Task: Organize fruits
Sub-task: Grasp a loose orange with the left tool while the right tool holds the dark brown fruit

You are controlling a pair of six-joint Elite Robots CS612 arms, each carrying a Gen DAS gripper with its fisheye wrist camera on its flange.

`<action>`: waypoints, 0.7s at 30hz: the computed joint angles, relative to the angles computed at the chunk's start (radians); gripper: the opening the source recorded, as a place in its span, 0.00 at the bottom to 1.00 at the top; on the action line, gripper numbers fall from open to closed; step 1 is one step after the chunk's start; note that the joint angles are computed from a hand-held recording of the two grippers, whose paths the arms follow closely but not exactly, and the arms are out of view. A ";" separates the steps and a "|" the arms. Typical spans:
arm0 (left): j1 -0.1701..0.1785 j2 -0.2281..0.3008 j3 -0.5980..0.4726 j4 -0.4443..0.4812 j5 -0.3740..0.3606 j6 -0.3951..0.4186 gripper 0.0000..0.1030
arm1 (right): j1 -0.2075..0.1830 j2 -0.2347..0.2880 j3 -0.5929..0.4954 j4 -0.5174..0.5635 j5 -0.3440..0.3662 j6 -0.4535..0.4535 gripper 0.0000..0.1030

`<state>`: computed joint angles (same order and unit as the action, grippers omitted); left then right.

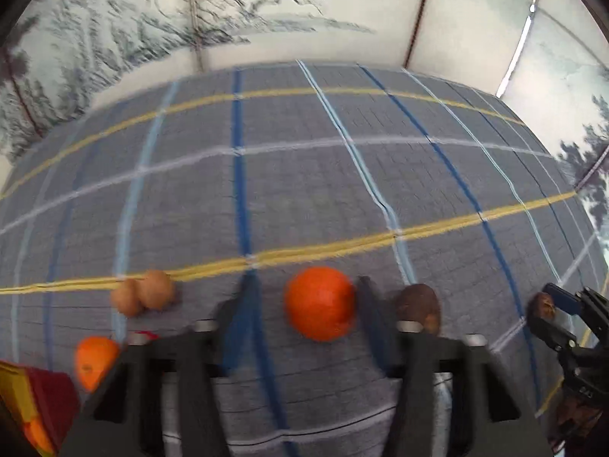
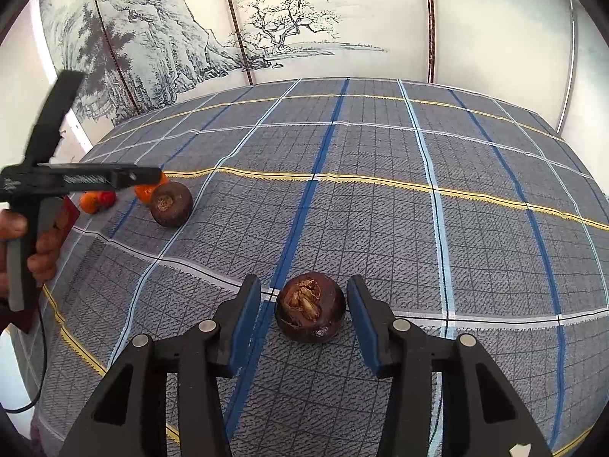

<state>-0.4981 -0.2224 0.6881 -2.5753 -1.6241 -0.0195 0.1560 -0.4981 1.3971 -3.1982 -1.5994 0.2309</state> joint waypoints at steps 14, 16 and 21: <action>-0.007 -0.149 0.312 -0.285 0.036 -0.091 0.33 | 0.001 0.001 -0.004 0.014 -0.016 0.010 0.50; -0.005 -0.181 0.372 -0.326 0.023 -0.099 0.33 | 0.002 0.001 -0.007 0.020 -0.020 0.008 0.53; 0.008 -0.260 0.520 -0.416 -0.019 -0.141 0.33 | 0.012 0.002 -0.018 0.054 -0.050 -0.028 0.37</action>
<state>-0.4904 -0.4828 1.2085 -2.9913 -1.6434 -0.1606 0.1684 -0.4956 1.3793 -3.1442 -1.6494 0.2029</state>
